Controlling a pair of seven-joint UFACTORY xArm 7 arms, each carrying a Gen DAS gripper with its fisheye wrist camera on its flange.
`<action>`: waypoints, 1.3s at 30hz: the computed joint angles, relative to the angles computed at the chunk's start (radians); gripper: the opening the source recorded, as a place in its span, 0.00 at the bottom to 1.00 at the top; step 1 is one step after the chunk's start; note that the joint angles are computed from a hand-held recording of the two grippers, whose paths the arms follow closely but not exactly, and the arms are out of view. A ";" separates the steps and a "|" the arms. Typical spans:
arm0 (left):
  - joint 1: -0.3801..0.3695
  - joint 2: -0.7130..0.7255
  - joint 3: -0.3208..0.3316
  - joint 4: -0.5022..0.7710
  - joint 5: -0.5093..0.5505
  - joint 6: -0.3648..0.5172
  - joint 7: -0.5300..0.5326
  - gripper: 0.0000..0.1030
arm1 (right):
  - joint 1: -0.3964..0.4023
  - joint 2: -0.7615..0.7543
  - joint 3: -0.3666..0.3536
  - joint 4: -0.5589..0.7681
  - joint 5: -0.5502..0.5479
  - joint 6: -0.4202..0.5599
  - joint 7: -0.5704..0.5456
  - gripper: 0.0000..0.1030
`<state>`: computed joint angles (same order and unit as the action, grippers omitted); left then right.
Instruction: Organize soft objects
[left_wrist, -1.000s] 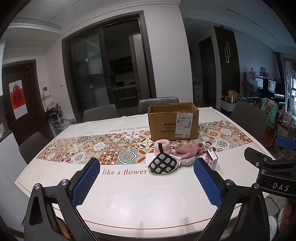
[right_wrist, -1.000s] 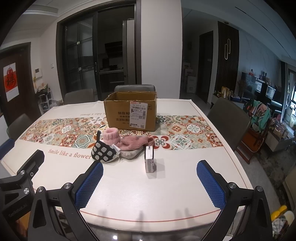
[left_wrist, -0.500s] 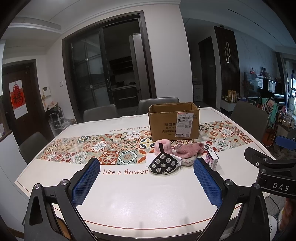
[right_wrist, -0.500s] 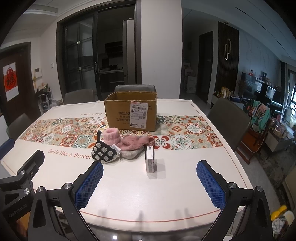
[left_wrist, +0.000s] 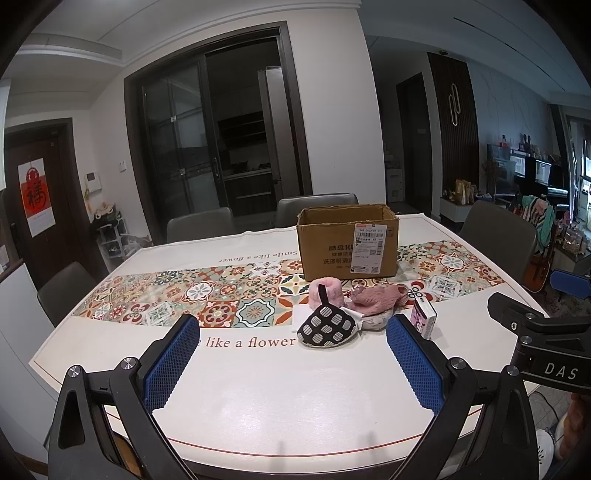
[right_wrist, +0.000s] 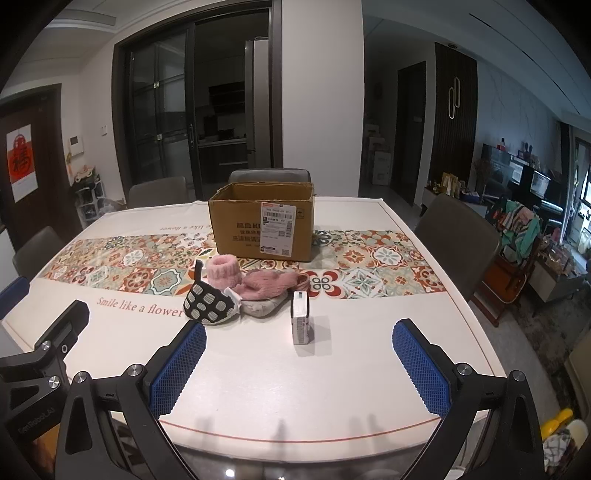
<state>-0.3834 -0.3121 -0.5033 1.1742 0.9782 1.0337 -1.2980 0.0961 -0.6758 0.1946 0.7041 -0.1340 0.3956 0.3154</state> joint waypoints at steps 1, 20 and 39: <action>0.000 0.000 0.000 0.000 0.000 0.001 -0.001 1.00 | 0.001 0.000 -0.001 0.000 0.000 0.000 0.000 1.00; 0.005 -0.006 -0.003 -0.006 -0.003 -0.007 0.000 1.00 | -0.001 0.000 0.001 0.002 -0.004 -0.001 0.006 1.00; 0.012 0.012 0.038 -0.006 -0.044 -0.063 0.065 1.00 | -0.003 0.053 0.000 0.026 0.001 -0.003 0.012 1.00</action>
<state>-0.3710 -0.3004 -0.4651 1.1685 0.9344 0.9710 -1.2330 0.0934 -0.6232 0.1943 0.7301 -0.1331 0.3929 0.3273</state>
